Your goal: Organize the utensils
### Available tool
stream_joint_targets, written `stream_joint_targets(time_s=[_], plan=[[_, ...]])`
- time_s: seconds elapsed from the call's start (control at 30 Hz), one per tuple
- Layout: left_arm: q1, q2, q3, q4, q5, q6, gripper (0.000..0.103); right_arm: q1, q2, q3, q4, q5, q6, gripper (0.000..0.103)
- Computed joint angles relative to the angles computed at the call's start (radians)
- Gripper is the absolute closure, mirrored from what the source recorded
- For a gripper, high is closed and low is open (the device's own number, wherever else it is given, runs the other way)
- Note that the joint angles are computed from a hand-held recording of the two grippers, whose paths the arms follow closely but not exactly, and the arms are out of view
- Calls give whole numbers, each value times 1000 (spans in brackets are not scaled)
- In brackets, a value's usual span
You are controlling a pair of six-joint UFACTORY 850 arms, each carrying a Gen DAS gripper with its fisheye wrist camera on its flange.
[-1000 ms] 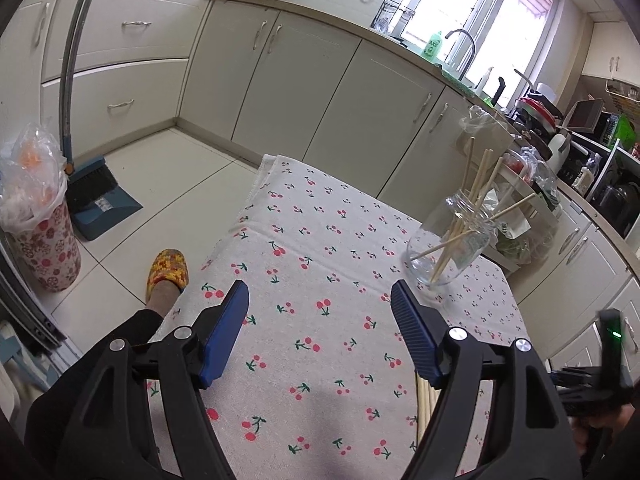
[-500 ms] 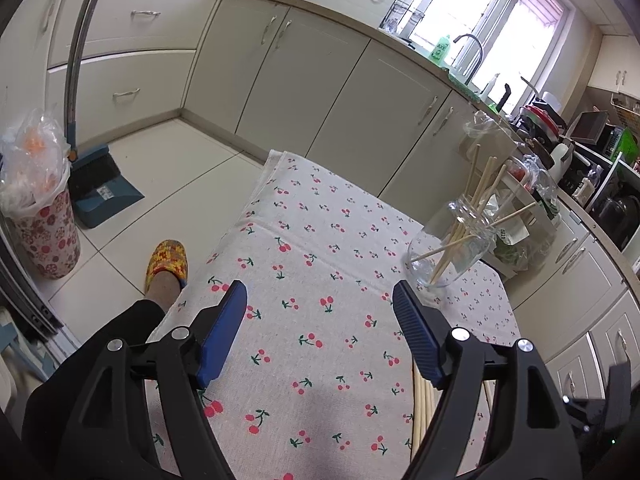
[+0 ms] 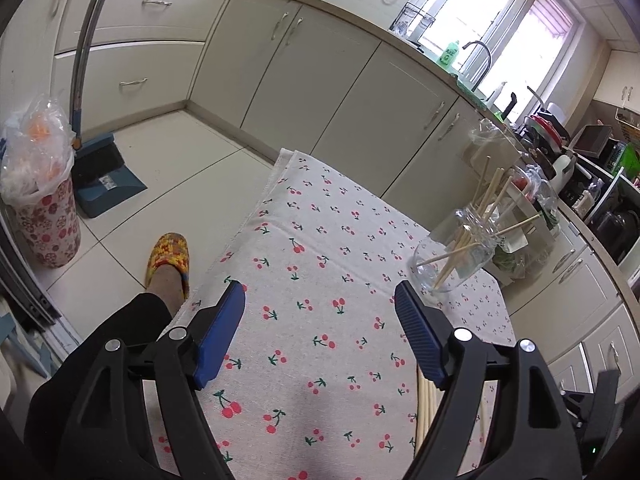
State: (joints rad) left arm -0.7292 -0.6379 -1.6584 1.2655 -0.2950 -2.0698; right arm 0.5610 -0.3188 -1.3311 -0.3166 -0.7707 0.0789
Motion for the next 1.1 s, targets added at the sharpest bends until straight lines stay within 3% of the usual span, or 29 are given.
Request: stream_joint_targets(time_s=[0.1,0.2,0.27,0.3,0.4,0.47,0.53,0.8,0.93,1.0,1.07,1.1], plan=[[-1,1,0,-27,-1,25,29,-17,-39,-59,22,99,8,41],[-2,2,0,-39,-10,38,29,-36,-33,-66,107,246,-265,37],[0,0,-1,-56,-9,49,29,-29,-40,-73,171,288,-474,37],[1,0,0,-59,-9,49,29,-28,-55,-97,234,262,-579,37],[6,1,4,-72,-7,47,29,-58,-143,-238,481,56,-892,37],[12,1,9,-89,-2,51,29,-68,-200,-323,530,-90,-1016,37],[20,1,12,-125,10,63,29,-58,-230,-374,484,-174,-1069,37],[51,-9,13,-292,46,135,28,-25,-287,-431,321,-204,-1331,37],[60,-6,14,-315,51,143,27,-34,-356,-508,310,-281,-1257,32],[63,1,20,-293,54,122,27,-50,-428,-610,279,-369,-1049,12],[66,9,25,-257,58,84,26,-110,-499,-699,343,-481,-840,7],[65,13,29,-243,59,70,25,-118,-493,-697,355,-490,-735,6]])
